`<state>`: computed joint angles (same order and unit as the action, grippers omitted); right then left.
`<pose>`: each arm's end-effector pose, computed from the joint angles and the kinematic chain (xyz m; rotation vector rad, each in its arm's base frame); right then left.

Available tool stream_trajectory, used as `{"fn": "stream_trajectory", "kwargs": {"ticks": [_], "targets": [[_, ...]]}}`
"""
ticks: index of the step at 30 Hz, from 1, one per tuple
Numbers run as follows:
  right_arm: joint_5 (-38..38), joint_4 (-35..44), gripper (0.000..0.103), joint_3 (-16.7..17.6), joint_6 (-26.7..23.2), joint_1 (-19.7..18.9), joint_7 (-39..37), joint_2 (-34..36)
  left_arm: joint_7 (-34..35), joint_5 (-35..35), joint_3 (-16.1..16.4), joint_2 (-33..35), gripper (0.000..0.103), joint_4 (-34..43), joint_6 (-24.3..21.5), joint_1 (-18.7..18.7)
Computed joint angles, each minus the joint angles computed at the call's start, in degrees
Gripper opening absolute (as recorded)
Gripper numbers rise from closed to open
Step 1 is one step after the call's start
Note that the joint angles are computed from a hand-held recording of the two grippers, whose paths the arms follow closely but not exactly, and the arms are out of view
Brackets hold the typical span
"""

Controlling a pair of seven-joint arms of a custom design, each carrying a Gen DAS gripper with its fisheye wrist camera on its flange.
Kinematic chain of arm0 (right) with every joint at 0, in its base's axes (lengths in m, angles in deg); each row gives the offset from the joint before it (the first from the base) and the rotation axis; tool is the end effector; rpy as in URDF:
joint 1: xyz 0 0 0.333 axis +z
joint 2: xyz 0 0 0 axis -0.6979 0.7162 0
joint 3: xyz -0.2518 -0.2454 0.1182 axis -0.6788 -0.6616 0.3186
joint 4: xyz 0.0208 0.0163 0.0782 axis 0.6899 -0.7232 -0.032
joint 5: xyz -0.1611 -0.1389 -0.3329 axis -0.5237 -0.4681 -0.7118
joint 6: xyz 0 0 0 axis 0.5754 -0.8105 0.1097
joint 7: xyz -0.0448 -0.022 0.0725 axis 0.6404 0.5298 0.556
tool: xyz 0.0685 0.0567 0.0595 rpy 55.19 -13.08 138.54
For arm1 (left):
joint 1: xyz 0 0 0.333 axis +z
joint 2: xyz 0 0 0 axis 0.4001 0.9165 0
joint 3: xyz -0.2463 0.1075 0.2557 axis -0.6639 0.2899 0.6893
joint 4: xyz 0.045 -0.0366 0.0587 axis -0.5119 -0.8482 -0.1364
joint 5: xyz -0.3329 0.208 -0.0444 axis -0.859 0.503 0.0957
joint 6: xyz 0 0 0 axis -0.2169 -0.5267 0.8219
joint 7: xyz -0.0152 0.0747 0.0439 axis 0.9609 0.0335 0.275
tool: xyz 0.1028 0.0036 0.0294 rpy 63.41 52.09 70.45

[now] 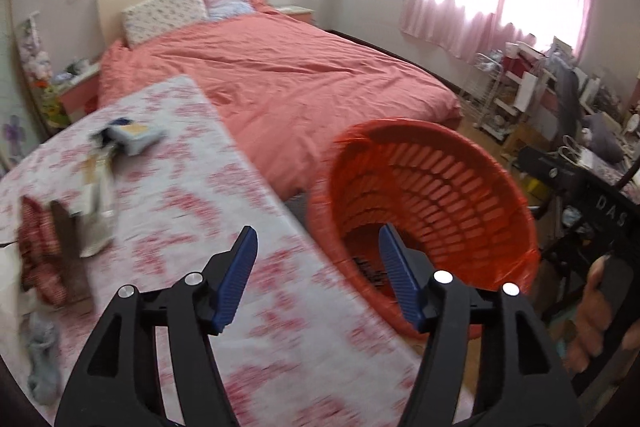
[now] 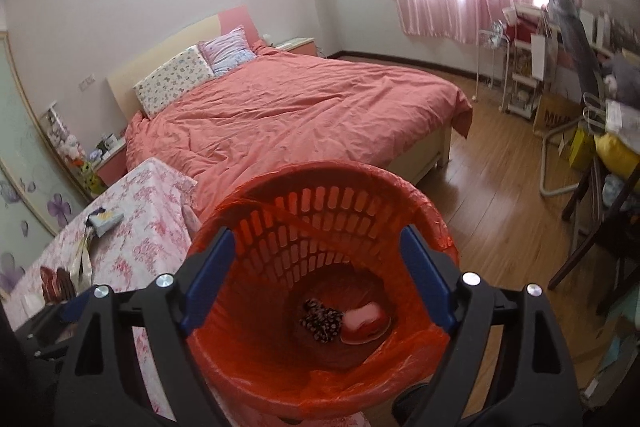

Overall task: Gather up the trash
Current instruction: 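Carry the orange-red cup to the basket and release it with the right tool, then drop the black floral cloth into the basket with the left tool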

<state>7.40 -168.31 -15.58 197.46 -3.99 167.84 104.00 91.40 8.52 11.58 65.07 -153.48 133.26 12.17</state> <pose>0.6671 0.2904 0.3877 -1.6167 1.6533 -0.5348 0.6107 -0.1855 0.3857 -1.8571 1.6884 -0.7510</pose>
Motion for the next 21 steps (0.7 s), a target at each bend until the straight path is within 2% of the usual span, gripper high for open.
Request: {"fn": "stream_trajectory", "kwargs": {"ticks": [2, 5, 11, 16, 18, 21], "targets": [[-0.59, -0.46, 0.082, -1.63, 0.11, 2.31, -0.37, -0.23, -3.04, 2.9, 1.2, -1.86, 0.066, -1.79, -1.19, -0.44], [-1.45, -0.9, 0.082, -1.47, -0.08, 3.59, -1.53, -0.81, -10.82, 9.78, 1.46, -5.27, 0.067, -5.27, -3.57, 0.33], [-3.14, -0.81, 0.082, 0.96, -1.23, 4.66, -3.35, -1.29, -21.33, 17.9, -0.43, -13.14, 0.073, -13.43, -10.75, 4.15], [-5.01, 0.16, 0.082, 3.78, -2.74, 5.15, -3.67, -0.96, -26.92, 20.47, -2.36, -19.38, 0.079, -20.33, -17.83, 8.66], [-5.98, 0.9, 0.082, 4.48, -3.34, 5.9, -3.65, -0.43, -27.84, 20.01, -2.6, -20.69, 0.079, -22.29, -18.63, 11.15], [-7.54, 2.32, 0.082, 5.24, -4.48, 7.02, -3.43, 0.6, -30.11, 20.51, -2.0, -20.91, 0.079, -23.55, -14.81, 15.24]]}}
